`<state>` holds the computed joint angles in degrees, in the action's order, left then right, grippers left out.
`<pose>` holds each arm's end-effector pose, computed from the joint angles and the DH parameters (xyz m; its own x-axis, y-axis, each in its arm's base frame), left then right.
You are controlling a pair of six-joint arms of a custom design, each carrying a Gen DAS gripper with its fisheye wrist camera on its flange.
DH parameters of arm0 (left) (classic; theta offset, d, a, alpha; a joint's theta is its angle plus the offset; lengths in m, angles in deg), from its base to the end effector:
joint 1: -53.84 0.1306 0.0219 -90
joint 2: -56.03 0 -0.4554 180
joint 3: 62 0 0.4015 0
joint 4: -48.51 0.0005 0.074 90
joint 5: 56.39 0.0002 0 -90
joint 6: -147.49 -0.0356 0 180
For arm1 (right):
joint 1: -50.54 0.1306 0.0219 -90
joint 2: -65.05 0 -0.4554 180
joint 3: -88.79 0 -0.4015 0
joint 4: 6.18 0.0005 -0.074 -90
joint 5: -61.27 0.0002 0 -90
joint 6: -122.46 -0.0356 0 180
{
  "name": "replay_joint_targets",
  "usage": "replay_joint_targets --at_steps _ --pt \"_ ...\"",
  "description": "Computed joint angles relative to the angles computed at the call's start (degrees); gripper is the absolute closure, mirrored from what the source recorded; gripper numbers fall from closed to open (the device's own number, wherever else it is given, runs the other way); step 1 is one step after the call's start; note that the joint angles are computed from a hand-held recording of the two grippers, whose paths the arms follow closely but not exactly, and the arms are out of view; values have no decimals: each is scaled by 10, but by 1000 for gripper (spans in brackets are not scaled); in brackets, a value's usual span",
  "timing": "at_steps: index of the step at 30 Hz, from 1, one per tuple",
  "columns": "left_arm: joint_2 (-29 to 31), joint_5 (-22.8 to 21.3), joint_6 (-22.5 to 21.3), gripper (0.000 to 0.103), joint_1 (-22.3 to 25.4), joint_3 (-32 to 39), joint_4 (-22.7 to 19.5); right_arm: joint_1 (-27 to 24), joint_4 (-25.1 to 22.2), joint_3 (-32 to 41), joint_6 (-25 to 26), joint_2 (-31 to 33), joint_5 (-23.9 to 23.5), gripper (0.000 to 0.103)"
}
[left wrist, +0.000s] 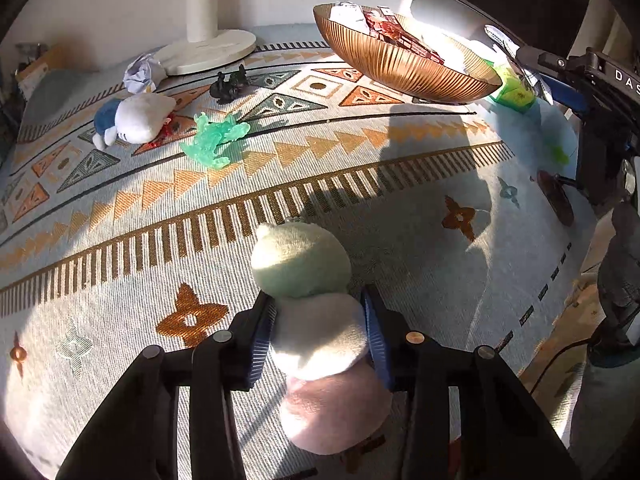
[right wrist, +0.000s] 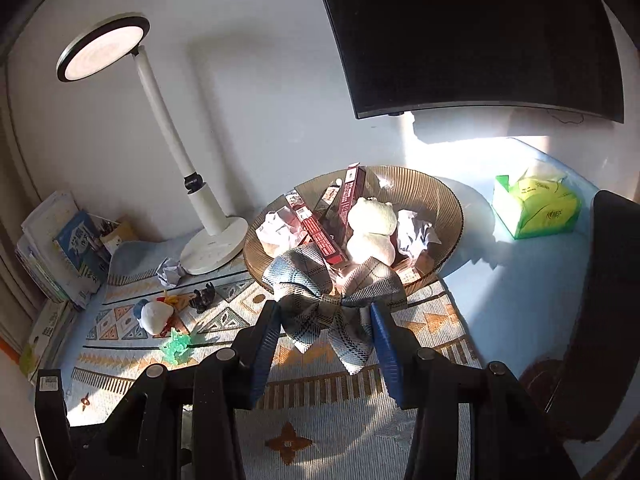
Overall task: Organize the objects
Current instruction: 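Carry the plush stack and plaid bow into the amber bowl and release, then move both open tools back over the rug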
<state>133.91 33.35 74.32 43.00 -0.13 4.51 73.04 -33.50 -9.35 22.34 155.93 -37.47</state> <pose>0.3602 -0.0693 0.3701 -0.8680 -0.1286 -0.4796 -0.0684 0.9876 -0.1410 0.4723 0.2010 0.4581 -0.6253 -0.0710 -0.7772 -0.3875 0.8927 0.2302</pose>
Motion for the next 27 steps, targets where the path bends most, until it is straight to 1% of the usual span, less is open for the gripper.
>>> replay_joint_targets --at_steps 4,7,9,12,13,15,16,17,18,20,21,23,25,27 --pt "-6 -1 -25 65 -1 26 14 -10 13 20 -24 1 2 58" --pt "0 12 -49 65 7 78 35 -19 20 52 -46 14 18 58" --pt "21 30 -52 65 13 124 68 -27 13 78 -67 30 32 58" --pt "60 62 -52 65 23 187 122 -38 -7 116 -88 60 32 58" --pt "80 71 -47 65 25 211 133 -40 -10 125 -92 69 34 58" --pt "121 104 -34 63 31 258 141 -42 -16 142 -96 87 29 56" --pt "143 111 -28 62 31 278 148 -43 -27 153 -92 97 23 51" --pt "159 112 -22 54 31 291 156 -43 -43 166 -86 107 18 45" --pt "176 108 -20 50 31 303 164 -42 -49 170 -82 113 17 34" --pt "203 86 -16 18 29 325 155 -41 -42 160 -68 111 20 33" --pt "209 81 -15 17 30 325 156 -40 -44 156 -54 109 18 33" --pt "206 89 -20 17 34 313 154 -36 -45 146 -36 103 13 33" --pt "183 96 -22 17 40 283 164 -32 -48 136 -32 95 -3 33" --pt "154 92 -26 17 44 252 168 -24 -45 121 -29 82 -24 33"
